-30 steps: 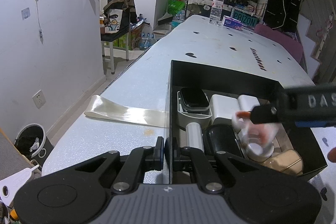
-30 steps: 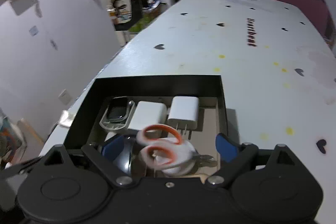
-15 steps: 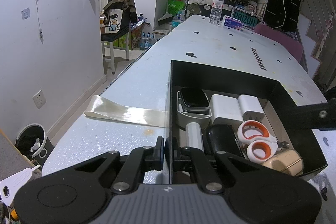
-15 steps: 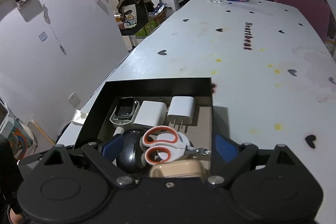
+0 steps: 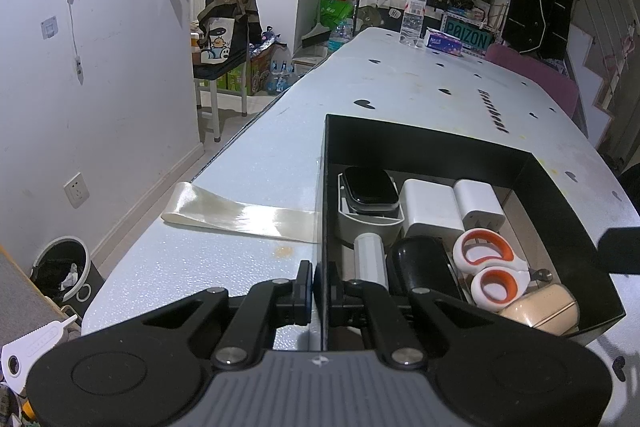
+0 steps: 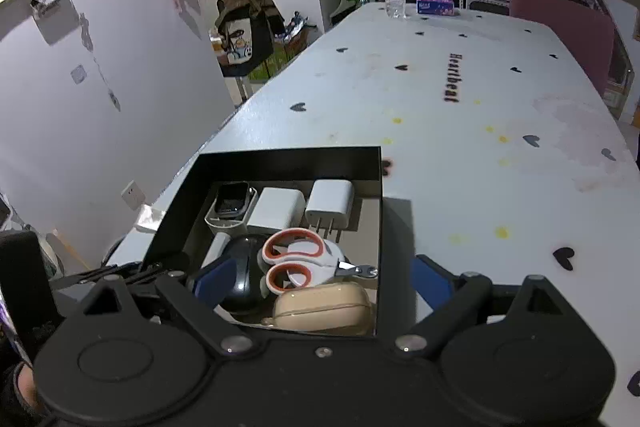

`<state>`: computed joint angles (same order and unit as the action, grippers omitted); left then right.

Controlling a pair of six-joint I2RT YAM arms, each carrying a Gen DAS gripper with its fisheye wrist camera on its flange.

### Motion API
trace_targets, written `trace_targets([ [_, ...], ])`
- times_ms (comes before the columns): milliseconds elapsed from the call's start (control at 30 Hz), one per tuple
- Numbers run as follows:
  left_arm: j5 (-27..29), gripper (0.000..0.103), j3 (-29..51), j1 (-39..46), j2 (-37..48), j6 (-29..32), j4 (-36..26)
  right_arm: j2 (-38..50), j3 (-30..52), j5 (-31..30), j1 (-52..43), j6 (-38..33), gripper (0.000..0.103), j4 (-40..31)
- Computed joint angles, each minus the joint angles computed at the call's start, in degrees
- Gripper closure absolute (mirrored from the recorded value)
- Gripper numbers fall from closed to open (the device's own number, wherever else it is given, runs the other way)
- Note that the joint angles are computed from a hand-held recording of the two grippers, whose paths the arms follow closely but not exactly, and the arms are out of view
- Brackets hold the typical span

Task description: Organize rigid objects

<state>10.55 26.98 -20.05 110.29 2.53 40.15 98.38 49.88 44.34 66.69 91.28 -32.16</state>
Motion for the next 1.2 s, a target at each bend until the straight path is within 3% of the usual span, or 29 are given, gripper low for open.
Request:
trace_targets([
  [233,-0.24,0.098,-0.36,0.27,-0.5,0.27,-0.43,3.99,4.3,2.55,1.99,7.27,0.008,-8.32],
  [633,-1.29,0.096,1.31,0.05,-1.86,2.01,-4.68,3.21,1.42,3.25,4.59,10.72,0.008,-7.5],
  [667,-0.92,0.093,1.18,0.36,-2.39,2.24,-5.04,3.15,1.21,3.32,4.83,10.68,0.008,-7.32],
  [833,-1.6,0.039,-2.74,0.94,-9.93,2.65,-5.02,2.69,0.2,3.37,5.8,11.06,0.008,-7.1],
  [1000,-0.01,0.024,-5.9,1.37,-19.89,4.28,-11.12,2.53,0.44,4.21,7.26,13.49,0.008,-9.68],
  [1200,1.1,0.017,-8.84,3.5,-29.48,5.67,-18.84,3.05,1.56,4.86,9.95,17.85,0.007,-15.54],
])
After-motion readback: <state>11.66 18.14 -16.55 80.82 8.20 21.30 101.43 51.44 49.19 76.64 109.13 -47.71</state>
